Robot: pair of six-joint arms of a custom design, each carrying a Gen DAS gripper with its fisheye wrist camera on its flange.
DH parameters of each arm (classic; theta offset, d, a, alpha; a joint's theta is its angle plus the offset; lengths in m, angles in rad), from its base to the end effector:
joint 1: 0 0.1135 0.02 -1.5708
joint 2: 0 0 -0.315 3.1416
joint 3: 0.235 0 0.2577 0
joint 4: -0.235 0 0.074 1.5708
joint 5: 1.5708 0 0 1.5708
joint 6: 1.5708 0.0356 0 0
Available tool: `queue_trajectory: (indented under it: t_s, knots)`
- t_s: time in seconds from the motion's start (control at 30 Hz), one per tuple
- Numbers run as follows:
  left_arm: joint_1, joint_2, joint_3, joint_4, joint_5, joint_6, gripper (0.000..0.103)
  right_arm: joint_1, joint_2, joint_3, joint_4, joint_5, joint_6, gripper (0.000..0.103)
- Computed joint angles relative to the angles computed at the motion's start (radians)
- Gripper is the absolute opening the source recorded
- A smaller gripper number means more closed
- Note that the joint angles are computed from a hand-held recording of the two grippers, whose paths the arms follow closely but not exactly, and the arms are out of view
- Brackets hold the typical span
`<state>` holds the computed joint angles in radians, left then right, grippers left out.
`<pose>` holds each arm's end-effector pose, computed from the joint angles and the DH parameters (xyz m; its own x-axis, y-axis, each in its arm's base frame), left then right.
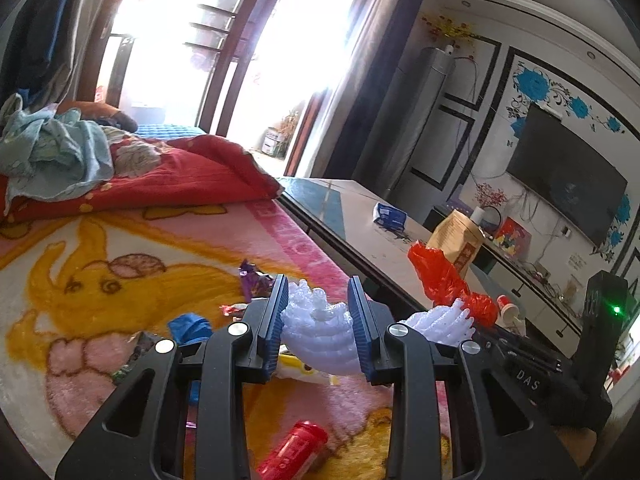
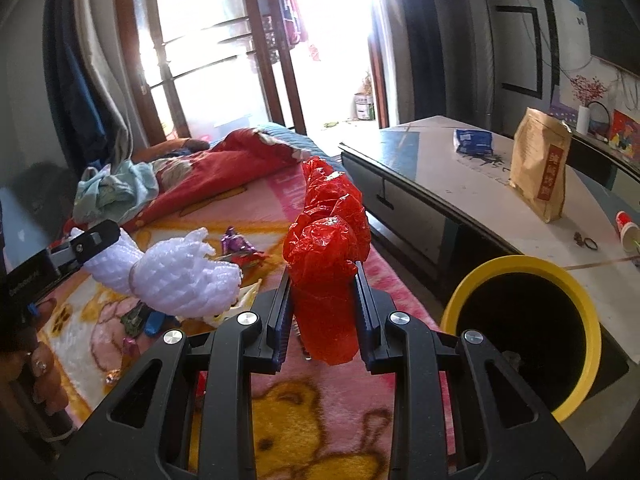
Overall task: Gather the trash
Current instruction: 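Carry the foam net and red bag with both grippers over the yellow bin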
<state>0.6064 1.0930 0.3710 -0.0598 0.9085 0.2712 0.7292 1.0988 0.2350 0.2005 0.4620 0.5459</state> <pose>0.1565 0.0744 0.2051 -0.5285 -0.1661 -0.8326 0.2605 0.9017 -0.3452 0.1363 0.1005 0.1773 -0.5661 0.1175 -0.8159 -0.0475 0.9835 0.1745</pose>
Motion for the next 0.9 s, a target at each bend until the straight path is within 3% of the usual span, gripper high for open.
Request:
queue_trajectory:
  t_s: [0.9]
  knots:
    - [-0.398,-0.128,-0.070,0.103,-0.231,-0.179,0.029,-0.356,-0.279,-0.053,-0.169,-0.170,-0.098,0.021]
